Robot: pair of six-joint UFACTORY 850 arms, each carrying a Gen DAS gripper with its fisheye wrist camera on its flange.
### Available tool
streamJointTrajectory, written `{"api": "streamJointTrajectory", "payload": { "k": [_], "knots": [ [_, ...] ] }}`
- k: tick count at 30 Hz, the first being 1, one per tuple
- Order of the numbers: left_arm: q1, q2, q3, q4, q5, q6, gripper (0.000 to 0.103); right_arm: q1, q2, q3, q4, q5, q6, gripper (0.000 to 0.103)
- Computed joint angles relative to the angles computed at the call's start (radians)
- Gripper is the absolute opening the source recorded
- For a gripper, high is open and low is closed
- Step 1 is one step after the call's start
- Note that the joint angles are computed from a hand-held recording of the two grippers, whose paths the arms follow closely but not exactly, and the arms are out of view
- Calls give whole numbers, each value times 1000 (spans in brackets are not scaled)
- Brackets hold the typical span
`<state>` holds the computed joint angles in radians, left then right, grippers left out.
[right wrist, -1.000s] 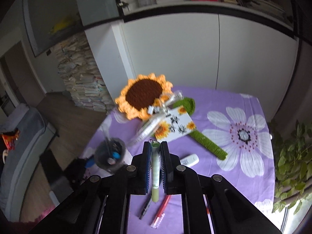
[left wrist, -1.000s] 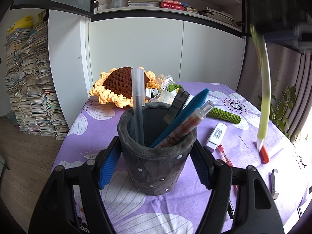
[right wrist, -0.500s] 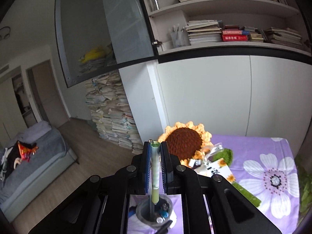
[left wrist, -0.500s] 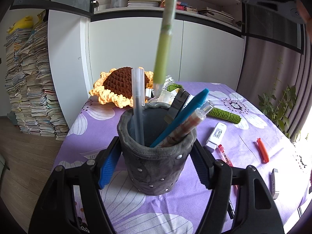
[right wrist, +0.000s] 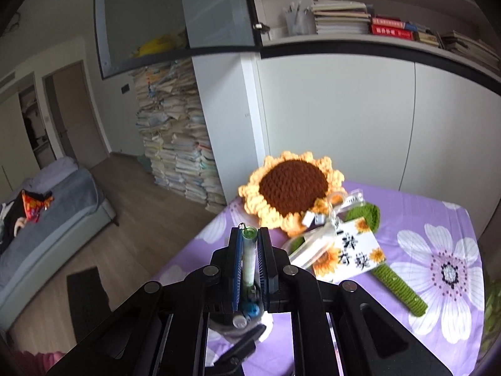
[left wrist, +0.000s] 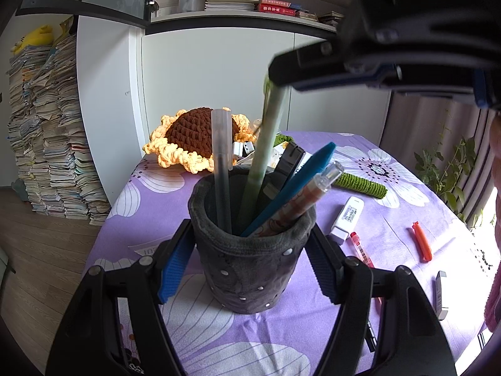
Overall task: Organize stationery
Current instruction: 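Carry the light green pen and insert it into the pen holder with the right tool, then lower the right tool and grasp the red pen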
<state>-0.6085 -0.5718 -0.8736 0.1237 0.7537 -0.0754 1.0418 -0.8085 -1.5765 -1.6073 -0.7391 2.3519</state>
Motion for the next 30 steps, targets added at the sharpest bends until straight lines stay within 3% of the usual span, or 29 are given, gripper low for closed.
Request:
{"api": "streamJointTrajectory", "payload": {
  "k": [10,13,17,21,26,30],
  "knots": [
    [1,-1,-1,1,1,0,69,-28,11,23,90,158,-26,11],
    [1,-2,-2,1,0,0,69,-23,56,88,25,147,85,12],
    [1,-2,-3,2,0,-1,69,-14,139,205,-47,104,248,28],
    [1,-2,-2,1,0,0,69,-16,138,199,263,65,15,29],
    [1,-2,-2,-1,-1,2,69,-75,81,200,590,212,-163,29],
    [3,0,-1,0,-1,4,69,-109,54,211,616,320,-147,29]
  ]
}}
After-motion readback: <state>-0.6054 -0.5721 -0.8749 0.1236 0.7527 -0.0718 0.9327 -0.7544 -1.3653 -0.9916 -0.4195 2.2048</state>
